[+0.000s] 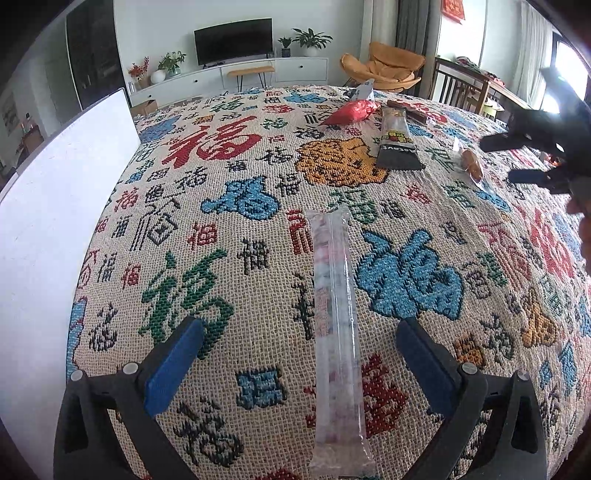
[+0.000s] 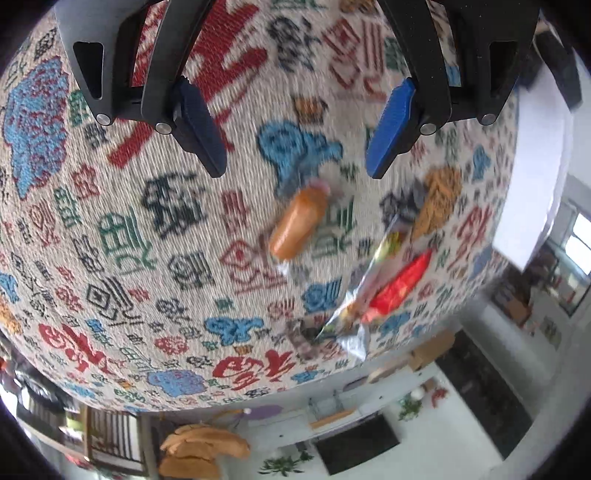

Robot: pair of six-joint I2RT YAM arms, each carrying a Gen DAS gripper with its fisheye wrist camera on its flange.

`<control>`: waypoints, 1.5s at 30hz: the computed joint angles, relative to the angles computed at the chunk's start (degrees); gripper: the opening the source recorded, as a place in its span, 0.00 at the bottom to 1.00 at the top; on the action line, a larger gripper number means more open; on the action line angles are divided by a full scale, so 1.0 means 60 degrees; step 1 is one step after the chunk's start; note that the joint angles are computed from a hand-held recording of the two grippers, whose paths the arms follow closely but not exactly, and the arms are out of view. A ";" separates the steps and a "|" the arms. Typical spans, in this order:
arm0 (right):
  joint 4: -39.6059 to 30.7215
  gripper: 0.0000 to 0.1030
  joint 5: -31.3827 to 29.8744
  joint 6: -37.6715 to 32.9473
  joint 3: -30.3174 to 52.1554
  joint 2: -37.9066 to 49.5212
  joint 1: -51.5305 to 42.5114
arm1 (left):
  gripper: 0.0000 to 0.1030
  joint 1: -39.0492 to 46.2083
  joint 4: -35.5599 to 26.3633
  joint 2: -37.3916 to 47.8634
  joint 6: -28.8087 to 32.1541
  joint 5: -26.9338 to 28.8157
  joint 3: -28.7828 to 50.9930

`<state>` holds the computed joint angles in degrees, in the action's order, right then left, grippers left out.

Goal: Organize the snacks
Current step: 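Lift the tube snack with the left tool while the right tool grasps the orange sausage, then carry tube snack and sausage into the white box and open both tools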

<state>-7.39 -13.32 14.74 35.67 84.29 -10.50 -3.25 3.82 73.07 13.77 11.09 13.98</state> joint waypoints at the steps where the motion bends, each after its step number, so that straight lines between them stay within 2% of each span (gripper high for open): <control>1: -0.0305 0.78 0.0169 0.0306 0.0871 0.0874 0.0155 | 1.00 0.0006 0.0007 0.0007 0.0006 0.0004 0.0000; 4: -0.1037 0.77 0.0724 0.1153 0.2718 0.2885 0.0645 | 1.00 0.0007 0.0014 0.0008 0.0004 0.0008 -0.0005; 5: -0.0889 0.77 0.1486 0.1294 0.2808 0.2957 0.1022 | 1.00 0.0023 0.0013 0.0013 0.0017 0.0019 -0.0003; 6: -0.1244 0.74 0.2131 0.1165 0.3199 0.3286 0.1435 | 1.00 0.0008 0.0017 0.0010 0.0004 0.0011 -0.0007; 7: -0.1516 0.53 0.2958 0.0916 0.3432 0.3459 0.1844 | 1.00 0.0015 0.0014 0.0010 0.0008 0.0019 -0.0005; 8: -0.1733 0.47 0.3651 0.0715 0.3542 0.3503 0.2173 | 1.00 0.0028 0.0005 0.0010 0.0017 0.0031 0.0000; 10: -0.1842 0.40 0.3018 0.0358 0.3373 0.3231 0.1990 | 1.00 -0.0046 -0.0018 0.0003 -0.0041 -0.0005 0.0008; 12: -0.2022 0.39 0.1925 0.0065 0.3017 0.2682 0.1395 | 1.00 -0.0074 -0.0236 0.0050 0.0002 -0.0027 0.0141; 14: -0.2002 0.37 0.0976 -0.0164 0.2398 0.1771 0.0802 | 1.00 -0.0028 -0.1027 0.0186 0.0387 0.0063 0.0586; 16: -0.2473 0.35 0.0179 -0.0541 0.2040 0.0811 0.0346 | 0.99 0.0032 -0.1776 0.0290 0.0699 0.0219 0.0980; 17: -0.2792 0.33 -0.0156 -0.0821 0.1901 0.0382 0.0185 | 0.92 0.0123 -0.1910 0.0177 0.0740 0.0388 0.0976; 18: -0.3024 0.21 -0.0199 -0.0905 0.1749 0.0003 0.0285 | 0.83 0.0195 -0.1885 -0.0037 0.0721 0.0442 0.0867; 19: -0.3228 0.21 -0.0259 -0.0996 0.1595 -0.0279 0.0279 | 0.54 0.0195 -0.1778 -0.0451 0.0666 0.0278 0.0652; 20: -0.3387 0.21 -0.0389 -0.1112 0.1363 -0.0612 0.0223 | 0.30 0.0370 -0.1915 -0.0624 0.0779 0.0517 0.0633; 21: -0.3454 0.21 -0.0386 -0.1208 0.1181 -0.0808 0.0256 | 0.19 0.0622 -0.2077 -0.0728 0.0854 0.0760 0.0637; 23: -0.3405 0.21 -0.0358 -0.1322 0.0712 -0.1159 0.0225 | 0.17 0.1626 -0.2702 -0.0603 0.1151 0.1818 0.0866; 27: -0.3239 0.21 -0.1435 -0.1353 0.0090 -0.1835 -0.0521 | 0.17 0.3549 -0.4235 -0.1438 0.2172 0.3479 0.0895; 30: -0.3654 0.21 -0.1774 -0.1500 0.0038 -0.2483 -0.0463 | 0.17 0.4876 -0.5862 -0.2156 0.3138 0.4616 0.1190; 32: -0.3963 0.21 -0.1857 -0.1348 0.0108 -0.2924 -0.0078 | 0.17 0.5859 -0.7321 -0.2441 0.3984 0.5471 0.1700; 34: -0.4185 0.21 -0.1864 -0.1035 0.0273 -0.3479 0.0570 | 0.17 0.7263 -0.9341 -0.2340 0.5492 0.6465 0.2655; 37: -0.4314 0.21 -0.1807 -0.0049 0.0884 -0.4275 0.2156 | 0.17 0.9633 -1.2510 -0.1316 0.8578 0.7463 0.4595; 39: -0.4066 0.21 -0.1534 0.0865 0.1605 -0.4342 0.3665 | 0.17 1.0898 -1.3839 -0.0384 1.0071 0.7704 0.5935; 40: -0.3833 0.21 -0.1311 0.1291 0.2057 -0.4159 0.4557 | 0.17 1.1488 -1.4259 0.0175 1.0574 0.7740 0.6670; 42: -0.3369 0.21 -0.0840 0.1890 0.3039 -0.3405 0.6271 | 0.17 1.2276 -1.4258 0.0940 1.0691 0.7730 0.7737; 45: -0.2667 0.21 -0.0336 0.2337 0.4629 -0.1661 0.8383 | 0.18 1.2796 -1.2276 0.1723 0.9141 0.7390 0.8582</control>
<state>-23.39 -15.34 28.76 63.44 74.33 39.80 73.53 -69.84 83.40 68.62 55.43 65.47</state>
